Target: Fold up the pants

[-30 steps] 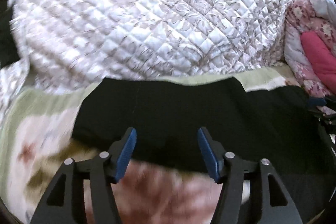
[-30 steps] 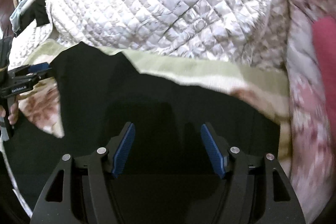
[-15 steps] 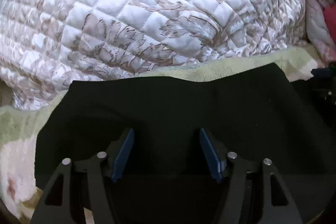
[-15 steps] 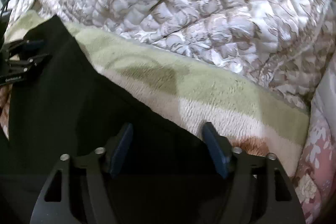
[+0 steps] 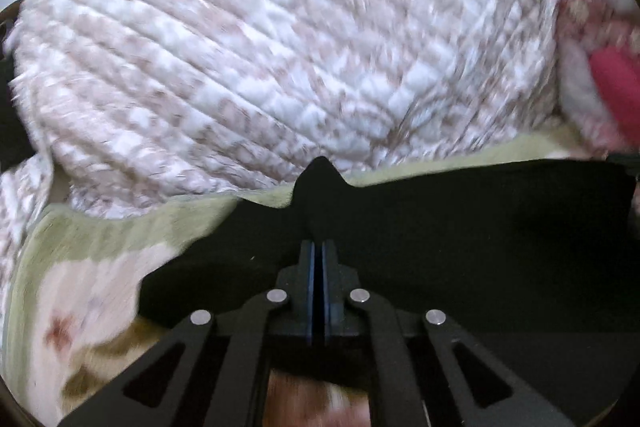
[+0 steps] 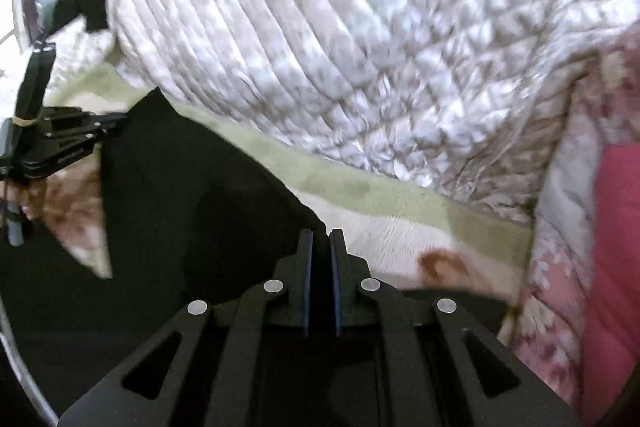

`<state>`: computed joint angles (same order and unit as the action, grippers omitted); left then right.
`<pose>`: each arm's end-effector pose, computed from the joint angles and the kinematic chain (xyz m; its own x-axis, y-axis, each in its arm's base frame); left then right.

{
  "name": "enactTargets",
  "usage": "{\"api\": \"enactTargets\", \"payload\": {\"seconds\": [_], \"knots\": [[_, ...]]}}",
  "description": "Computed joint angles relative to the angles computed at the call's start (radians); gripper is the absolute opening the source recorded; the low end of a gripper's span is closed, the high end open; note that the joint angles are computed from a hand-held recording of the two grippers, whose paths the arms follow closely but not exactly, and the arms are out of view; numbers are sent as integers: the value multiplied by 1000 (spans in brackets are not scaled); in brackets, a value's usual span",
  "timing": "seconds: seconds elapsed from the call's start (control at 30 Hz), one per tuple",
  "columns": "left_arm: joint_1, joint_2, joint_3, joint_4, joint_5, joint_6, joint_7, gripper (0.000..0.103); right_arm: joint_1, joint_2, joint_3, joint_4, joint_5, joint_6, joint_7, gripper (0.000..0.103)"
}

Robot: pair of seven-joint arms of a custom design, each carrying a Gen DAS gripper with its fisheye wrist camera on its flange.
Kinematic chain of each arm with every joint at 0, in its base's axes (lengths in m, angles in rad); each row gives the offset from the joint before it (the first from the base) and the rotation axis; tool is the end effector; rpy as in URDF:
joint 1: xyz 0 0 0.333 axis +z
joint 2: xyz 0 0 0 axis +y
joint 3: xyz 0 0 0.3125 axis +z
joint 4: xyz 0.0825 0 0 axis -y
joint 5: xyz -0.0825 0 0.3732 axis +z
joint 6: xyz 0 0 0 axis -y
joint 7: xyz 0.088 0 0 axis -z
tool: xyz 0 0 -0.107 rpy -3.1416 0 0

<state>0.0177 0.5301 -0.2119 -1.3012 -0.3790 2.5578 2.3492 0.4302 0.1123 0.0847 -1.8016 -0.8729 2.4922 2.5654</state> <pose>0.7398 -0.0973 0.5276 -0.5857 -0.8064 -0.0817 -0.5147 0.4479 -0.7311 0.5454 0.3106 0.5434 0.0055 -0.9885 0.1512 -0.6448 -0.1191 -0.7551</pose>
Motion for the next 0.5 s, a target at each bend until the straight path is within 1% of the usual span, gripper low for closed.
{"api": "enactTargets", "payload": {"seconds": [0.03,0.1,0.13,0.2,0.27,0.33,0.43,0.5], "knots": [[43,-55,-30,-64,-60,8,36,4,13,-26,7,-25,-24,2,37,7],[96,-139,-57,-159,-167,17,103,4,34,-89,32,-89,-78,5,127,7],[126,-189,-67,-216,-236,13,149,4,42,-102,49,-101,-95,-2,164,7],[172,-291,-66,-327,-366,-18,231,4,54,-148,79,-157,-123,-5,244,7],[192,-378,-45,-428,-460,-43,299,4,72,-192,119,-223,-131,-19,340,7],[202,-461,-10,-533,-526,-81,357,4,84,-212,146,-274,-111,-25,409,7],[194,-537,49,-644,-527,-140,380,4,100,-229,170,-354,-34,-18,508,7],[182,-572,84,-710,-478,-168,373,5,108,-224,174,-391,31,-12,556,8]]}}
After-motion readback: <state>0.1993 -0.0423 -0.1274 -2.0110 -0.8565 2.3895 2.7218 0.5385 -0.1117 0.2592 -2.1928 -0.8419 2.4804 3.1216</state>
